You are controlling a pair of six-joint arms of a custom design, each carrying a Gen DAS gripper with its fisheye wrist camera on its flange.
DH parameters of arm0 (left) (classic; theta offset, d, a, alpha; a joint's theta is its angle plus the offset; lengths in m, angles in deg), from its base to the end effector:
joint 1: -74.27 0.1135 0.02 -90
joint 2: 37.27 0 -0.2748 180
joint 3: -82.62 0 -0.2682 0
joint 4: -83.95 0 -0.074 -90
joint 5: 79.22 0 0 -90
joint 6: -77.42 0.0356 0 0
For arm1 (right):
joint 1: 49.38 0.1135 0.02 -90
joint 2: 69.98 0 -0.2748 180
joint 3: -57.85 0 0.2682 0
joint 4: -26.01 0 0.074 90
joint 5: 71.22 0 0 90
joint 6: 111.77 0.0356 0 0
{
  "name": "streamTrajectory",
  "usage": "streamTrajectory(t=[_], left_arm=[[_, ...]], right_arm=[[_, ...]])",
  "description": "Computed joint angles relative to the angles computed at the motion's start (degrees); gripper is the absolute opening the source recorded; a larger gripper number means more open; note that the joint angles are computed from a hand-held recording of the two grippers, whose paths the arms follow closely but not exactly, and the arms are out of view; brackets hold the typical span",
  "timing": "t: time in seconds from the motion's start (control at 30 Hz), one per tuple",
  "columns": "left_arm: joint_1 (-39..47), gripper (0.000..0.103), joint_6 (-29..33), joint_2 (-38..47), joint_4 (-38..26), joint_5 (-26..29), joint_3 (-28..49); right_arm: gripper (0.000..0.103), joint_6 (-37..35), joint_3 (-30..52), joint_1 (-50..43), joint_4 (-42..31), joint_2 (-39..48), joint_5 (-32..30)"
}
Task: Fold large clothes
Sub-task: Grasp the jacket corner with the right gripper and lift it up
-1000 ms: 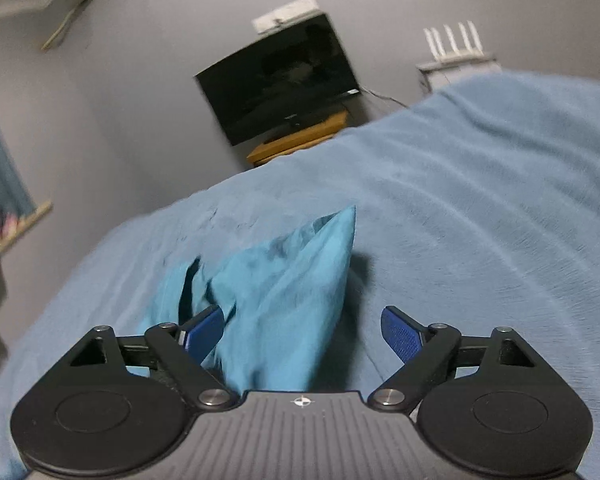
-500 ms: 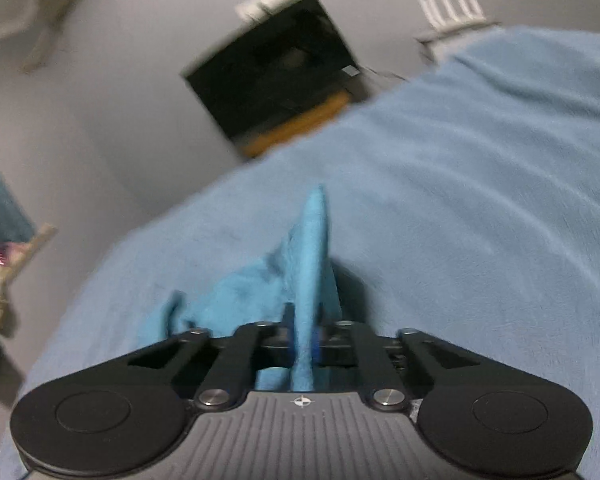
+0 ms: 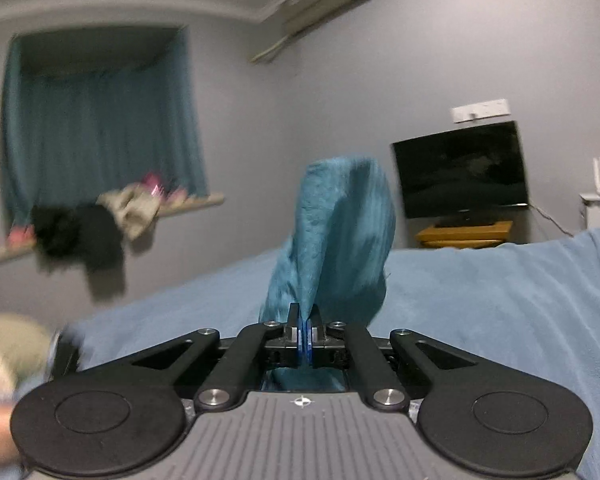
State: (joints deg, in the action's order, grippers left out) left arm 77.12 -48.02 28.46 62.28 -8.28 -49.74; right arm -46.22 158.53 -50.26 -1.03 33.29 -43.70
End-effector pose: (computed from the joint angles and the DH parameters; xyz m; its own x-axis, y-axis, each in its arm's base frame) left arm 0.2439 0.0238 0.2119 -0.3478 -0.5661 -0.7474 -0.6130 0.7405 -0.2756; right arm 0.4301 0.0250 0.3241 -0.1339 -0.1892 -0.9728 -0.8998 0.4345 0.0394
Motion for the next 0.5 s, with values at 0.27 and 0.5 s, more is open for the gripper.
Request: streamTrajectory(t=[0.27, 0.5], left_arm=[[7.9, 0.103, -6.5, -11.5, -3.7, 5.6, -3.2], [16.4, 0.103, -7.8, -28.4, -18.9, 9.0, -2.4]], right_arm=[[0.004, -26.1, -18.9, -6.9, -18.3, -14.7, 6.5], [0.048, -20.8, -24.7, -10.7, -19.9, -19.9, 13.8]])
